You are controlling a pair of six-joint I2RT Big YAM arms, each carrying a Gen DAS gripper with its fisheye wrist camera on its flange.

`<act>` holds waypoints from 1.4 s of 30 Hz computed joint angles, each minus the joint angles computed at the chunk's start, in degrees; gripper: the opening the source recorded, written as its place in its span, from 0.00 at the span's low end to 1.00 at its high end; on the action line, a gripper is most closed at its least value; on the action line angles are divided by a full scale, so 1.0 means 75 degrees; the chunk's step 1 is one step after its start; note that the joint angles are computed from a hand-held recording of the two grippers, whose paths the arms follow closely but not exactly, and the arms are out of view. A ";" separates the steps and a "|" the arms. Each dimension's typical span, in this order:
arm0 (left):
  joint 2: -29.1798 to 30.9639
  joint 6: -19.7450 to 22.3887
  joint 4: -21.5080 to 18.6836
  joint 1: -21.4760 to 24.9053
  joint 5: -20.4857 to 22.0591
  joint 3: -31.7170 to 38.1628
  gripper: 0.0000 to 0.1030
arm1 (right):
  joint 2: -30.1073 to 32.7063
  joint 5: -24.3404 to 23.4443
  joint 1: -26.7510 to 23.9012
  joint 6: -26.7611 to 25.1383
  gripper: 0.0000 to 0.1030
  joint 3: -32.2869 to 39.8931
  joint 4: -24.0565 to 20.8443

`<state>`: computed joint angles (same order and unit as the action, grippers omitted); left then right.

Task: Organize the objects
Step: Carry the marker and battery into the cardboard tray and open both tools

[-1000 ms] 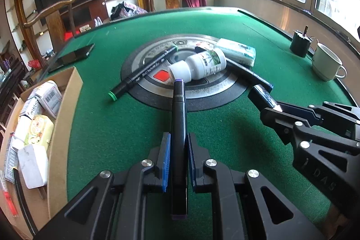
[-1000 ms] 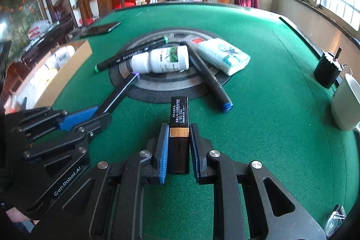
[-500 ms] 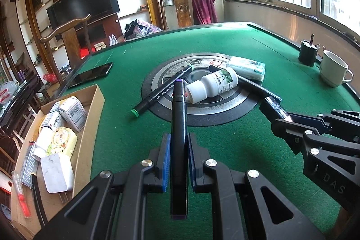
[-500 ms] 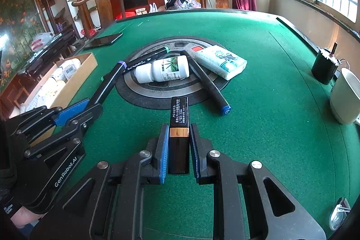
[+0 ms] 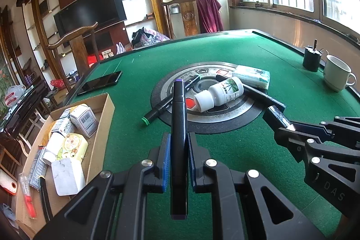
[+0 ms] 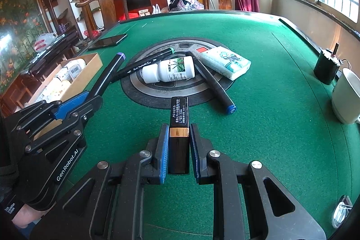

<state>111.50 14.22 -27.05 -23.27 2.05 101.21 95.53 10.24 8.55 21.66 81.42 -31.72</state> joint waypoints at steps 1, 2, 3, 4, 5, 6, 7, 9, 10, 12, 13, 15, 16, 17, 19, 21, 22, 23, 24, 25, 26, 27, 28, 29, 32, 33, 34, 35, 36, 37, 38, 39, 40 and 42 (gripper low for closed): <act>-0.0014 0.0004 0.0046 0.0000 -0.0017 -0.0023 0.13 | -0.0008 -0.0001 0.0002 0.0005 0.17 -0.0009 0.0007; -0.0032 -0.0003 0.0080 0.0003 -0.0016 -0.0044 0.13 | -0.0014 -0.0003 0.0005 0.0007 0.17 -0.0018 0.0017; -0.0053 0.0004 0.0133 0.0004 -0.0030 -0.0080 0.13 | -0.0020 -0.0004 0.0014 0.0010 0.17 -0.0024 0.0025; -0.0076 0.0011 0.0197 0.0001 -0.0052 -0.0125 0.13 | -0.0035 -0.0006 0.0020 0.0015 0.17 -0.0041 0.0038; -0.0090 0.0011 0.0247 0.0003 -0.0062 -0.0149 0.13 | -0.0045 -0.0014 0.0026 0.0021 0.17 -0.0051 0.0055; -0.0102 0.0020 0.0275 0.0004 -0.0065 -0.0166 0.13 | -0.0043 -0.0027 0.0031 0.0019 0.17 -0.0048 0.0066; -0.0110 0.0022 0.0302 0.0003 -0.0074 -0.0181 0.13 | -0.0044 -0.0040 0.0032 0.0012 0.17 -0.0047 0.0073; -0.0125 0.0028 0.0362 0.0001 -0.0099 -0.0206 0.13 | -0.0055 -0.0046 0.0052 0.0024 0.17 -0.0058 0.0093; -0.0129 0.0026 0.0372 0.0003 -0.0099 -0.0206 0.13 | -0.0069 -0.0070 0.0062 0.0031 0.17 -0.0072 0.0122; -0.0166 -0.0006 0.0436 0.0018 -0.0094 -0.0246 0.13 | -0.0101 -0.0068 0.0082 0.0094 0.17 -0.0102 0.0155; -0.0199 -0.0015 0.0476 0.0023 -0.0094 -0.0287 0.13 | -0.0125 -0.0079 0.0091 0.0131 0.17 -0.0128 0.0184; -0.0281 -0.0075 0.0551 0.0049 -0.0044 -0.0361 0.13 | -0.0172 -0.0129 0.0112 0.0217 0.17 -0.0177 0.0262; -0.0325 -0.0097 0.0563 0.0069 0.0016 -0.0392 0.13 | -0.0190 -0.0137 0.0129 0.0283 0.17 -0.0194 0.0287; -0.0397 -0.0162 0.0573 0.0107 0.0113 -0.0448 0.13 | -0.0220 -0.0163 0.0149 0.0374 0.17 -0.0226 0.0324; -0.0554 -0.0356 0.0474 0.0233 0.0446 -0.0510 0.13 | -0.0244 -0.0222 0.0199 0.0502 0.17 -0.0253 0.0368; -0.0748 -0.0515 0.0456 0.0396 0.0747 -0.0651 0.13 | -0.0241 -0.0295 0.0270 0.0608 0.17 -0.0227 0.0348; -0.0828 -0.0576 0.0435 0.0481 0.0883 -0.0712 0.13 | -0.0212 -0.0385 0.0302 0.0640 0.17 -0.0181 0.0320; -0.0909 -0.0653 0.0375 0.0599 0.1080 -0.0770 0.13 | -0.0172 -0.0493 0.0353 0.0659 0.17 -0.0111 0.0277; -0.0962 -0.0719 0.0256 0.0736 0.1265 -0.0791 0.13 | -0.0127 -0.0556 0.0414 0.0652 0.17 -0.0038 0.0238; -0.0992 -0.0778 0.0123 0.0883 0.1413 -0.0794 0.13 | -0.0071 -0.0595 0.0491 0.0607 0.17 0.0069 0.0169; -0.0995 -0.0843 0.0054 0.0987 0.1511 -0.0790 0.13 | 0.0005 -0.0611 0.0597 0.0516 0.17 0.0212 0.0076; -0.0997 -0.0937 -0.0053 0.1144 0.1615 -0.0779 0.13 | 0.0070 -0.0626 0.0693 0.0462 0.17 0.0337 0.0019; -0.0992 -0.1001 -0.0136 0.1300 0.1672 -0.0771 0.13 | 0.0158 -0.0701 0.0814 0.0386 0.17 0.0513 -0.0047; -0.0994 -0.1050 -0.0148 0.1393 0.1688 -0.0798 0.13 | 0.0234 -0.0773 0.0895 0.0311 0.17 0.0650 -0.0099; -0.0928 -0.1259 -0.0304 0.1777 0.1747 -0.0744 0.13 | 0.0523 -0.0962 0.1170 0.0081 0.17 0.1178 -0.0317; -0.0832 -0.1358 -0.0448 0.1933 0.1800 -0.0633 0.13 | 0.0655 -0.1037 0.1267 -0.0035 0.17 0.1409 -0.0432; -0.0754 -0.1422 -0.0530 0.2007 0.1789 -0.0541 0.13 | 0.0793 -0.1097 0.1356 -0.0146 0.17 0.1641 -0.0565; -0.0652 -0.1483 -0.0643 0.2084 0.1737 -0.0424 0.13 | 0.0962 -0.1149 0.1453 -0.0233 0.17 0.1902 -0.0697; -0.0507 -0.1522 -0.0845 0.2173 0.1752 -0.0243 0.13 | 0.1124 -0.1202 0.1529 -0.0296 0.17 0.2142 -0.0811; -0.0426 -0.1559 -0.0941 0.2214 0.1822 -0.0148 0.13 | 0.1287 -0.1261 0.1589 -0.0338 0.17 0.2373 -0.0930; -0.0318 -0.1631 -0.1084 0.2271 0.1915 -0.0017 0.13 | 0.1492 -0.1339 0.1650 -0.0380 0.17 0.2660 -0.1088; -0.0197 -0.1705 -0.1260 0.2321 0.1984 0.0139 0.13 | 0.1693 -0.1396 0.1704 -0.0409 0.17 0.2931 -0.1227; -0.0111 -0.1750 -0.1360 0.2351 0.2034 0.0241 0.13 | 0.1821 -0.1426 0.1740 -0.0409 0.17 0.3110 -0.1329; 0.0014 -0.1831 -0.1468 0.2394 0.2061 0.0365 0.13 | 0.2123 -0.1604 0.1790 -0.0405 0.17 0.3500 -0.1567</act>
<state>111.61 0.49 -38.06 -5.31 17.50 103.95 111.45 -1.79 21.97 18.63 107.67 -43.47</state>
